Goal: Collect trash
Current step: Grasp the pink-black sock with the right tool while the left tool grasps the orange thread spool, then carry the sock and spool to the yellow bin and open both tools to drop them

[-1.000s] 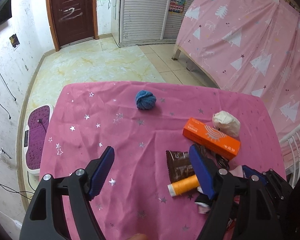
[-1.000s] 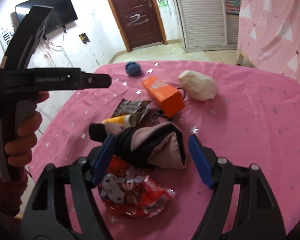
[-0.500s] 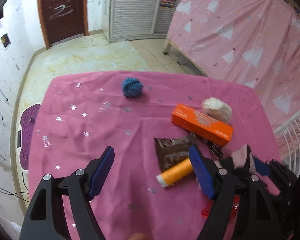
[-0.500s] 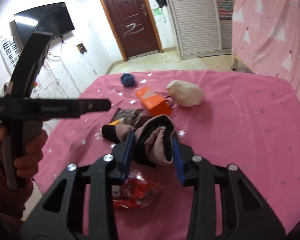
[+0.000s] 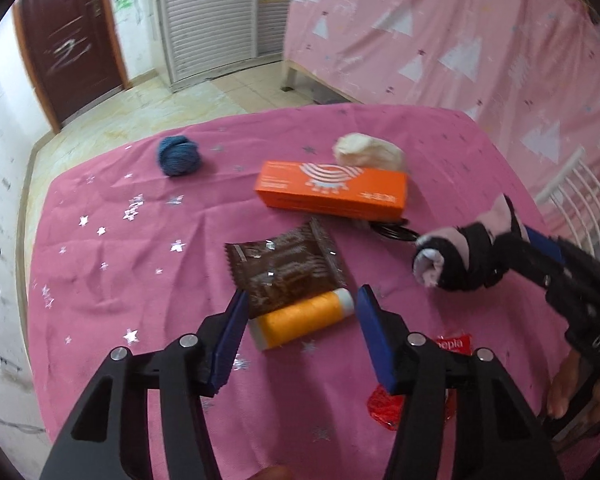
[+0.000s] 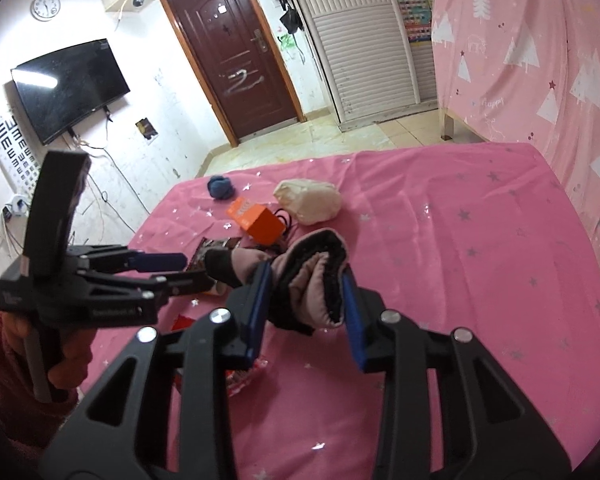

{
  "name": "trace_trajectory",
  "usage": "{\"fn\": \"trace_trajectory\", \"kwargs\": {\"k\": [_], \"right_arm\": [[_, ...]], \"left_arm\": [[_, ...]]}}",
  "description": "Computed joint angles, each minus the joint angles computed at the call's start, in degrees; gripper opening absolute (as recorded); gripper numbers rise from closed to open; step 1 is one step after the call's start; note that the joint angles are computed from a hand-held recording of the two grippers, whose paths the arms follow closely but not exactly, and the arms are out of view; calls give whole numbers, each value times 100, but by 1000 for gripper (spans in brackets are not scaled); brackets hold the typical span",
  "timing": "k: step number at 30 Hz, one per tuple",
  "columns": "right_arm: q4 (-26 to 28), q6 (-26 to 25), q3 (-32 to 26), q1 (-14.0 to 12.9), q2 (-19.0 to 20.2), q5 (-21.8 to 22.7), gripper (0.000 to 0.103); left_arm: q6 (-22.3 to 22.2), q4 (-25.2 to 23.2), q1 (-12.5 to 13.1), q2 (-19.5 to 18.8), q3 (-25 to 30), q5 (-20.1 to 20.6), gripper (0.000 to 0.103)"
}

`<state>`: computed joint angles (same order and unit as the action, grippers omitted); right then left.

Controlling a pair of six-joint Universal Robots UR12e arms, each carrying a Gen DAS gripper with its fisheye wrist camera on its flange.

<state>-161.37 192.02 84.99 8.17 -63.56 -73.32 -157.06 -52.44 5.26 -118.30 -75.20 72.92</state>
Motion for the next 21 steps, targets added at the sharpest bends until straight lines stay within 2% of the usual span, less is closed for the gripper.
{"fn": "trace_trajectory", "kwargs": {"k": [3, 7, 8, 9, 10, 12, 14, 21], "right_arm": [[-34, 17, 33, -4, -8, -8, 32], [-93, 59, 118, -26, -49, 1, 32], [-101, 60, 128, -28, -53, 6, 32], [-102, 58, 129, -29, -54, 6, 32], [-116, 56, 144, -36, -60, 19, 32], [-141, 61, 160, -39, -70, 33, 32], [-172, 70, 179, -46, -82, 31, 32], [-344, 196, 278, -102, -135, 25, 32]], "left_arm": [[217, -71, -44, -24, 6, 47, 50], [198, 185, -101, -29, -68, 262, 50], [182, 282, -119, -18, -106, 333, 46], [171, 384, -138, -8, -143, 417, 34], [180, 466, -150, 13, -186, 474, 32], [230, 506, -150, 48, -235, 450, 16], [290, 584, -172, 82, -290, 499, 10], [472, 731, -202, 202, -456, 472, 9]]}}
